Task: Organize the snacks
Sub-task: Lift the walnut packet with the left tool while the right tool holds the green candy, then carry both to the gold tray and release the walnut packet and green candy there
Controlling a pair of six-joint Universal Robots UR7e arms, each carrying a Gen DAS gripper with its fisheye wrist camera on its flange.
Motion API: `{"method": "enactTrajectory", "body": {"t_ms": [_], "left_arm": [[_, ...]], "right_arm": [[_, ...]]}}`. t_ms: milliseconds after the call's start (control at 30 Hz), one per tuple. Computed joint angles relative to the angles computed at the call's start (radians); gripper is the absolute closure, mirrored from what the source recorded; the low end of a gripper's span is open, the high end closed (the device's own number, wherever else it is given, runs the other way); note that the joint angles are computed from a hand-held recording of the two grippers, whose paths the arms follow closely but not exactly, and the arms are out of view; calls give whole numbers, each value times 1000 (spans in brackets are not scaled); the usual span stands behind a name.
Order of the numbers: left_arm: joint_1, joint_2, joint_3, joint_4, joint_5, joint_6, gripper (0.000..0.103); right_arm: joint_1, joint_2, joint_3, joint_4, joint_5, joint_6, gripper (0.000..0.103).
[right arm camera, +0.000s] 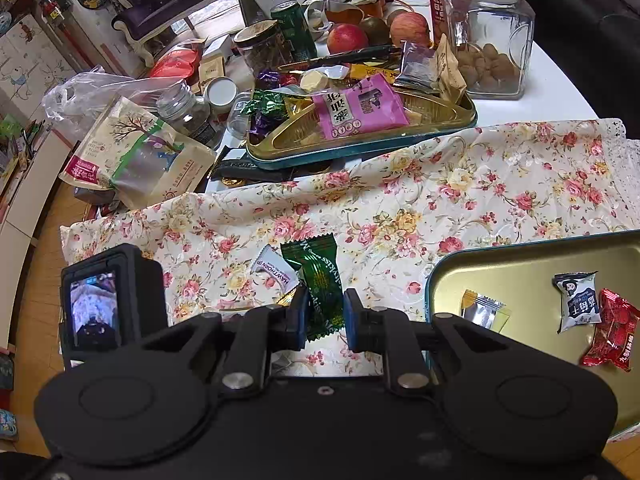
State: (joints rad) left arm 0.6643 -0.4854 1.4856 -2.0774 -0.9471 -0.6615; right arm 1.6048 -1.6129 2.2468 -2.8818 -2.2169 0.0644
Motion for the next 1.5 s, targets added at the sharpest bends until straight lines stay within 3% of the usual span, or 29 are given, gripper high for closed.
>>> {"method": "enactTrajectory", "body": {"t_ms": [167,667,1233,1500], "left_arm": [[-17,-1,9,13,2,2,57],[-96,-49,46,-68,40,36,57],[-180,3,-4,-163,-82,131,57],[-196,-37,18,-298,-130,235,57]], "right_arm": [[-4,-6,2,-4,-11,5,83],[-32,-35,-11,-47,-37,37,83],[-109,-102,-15,-70,-88,57,83],[-128,-116,-19,-82,-85,62,83]]}}
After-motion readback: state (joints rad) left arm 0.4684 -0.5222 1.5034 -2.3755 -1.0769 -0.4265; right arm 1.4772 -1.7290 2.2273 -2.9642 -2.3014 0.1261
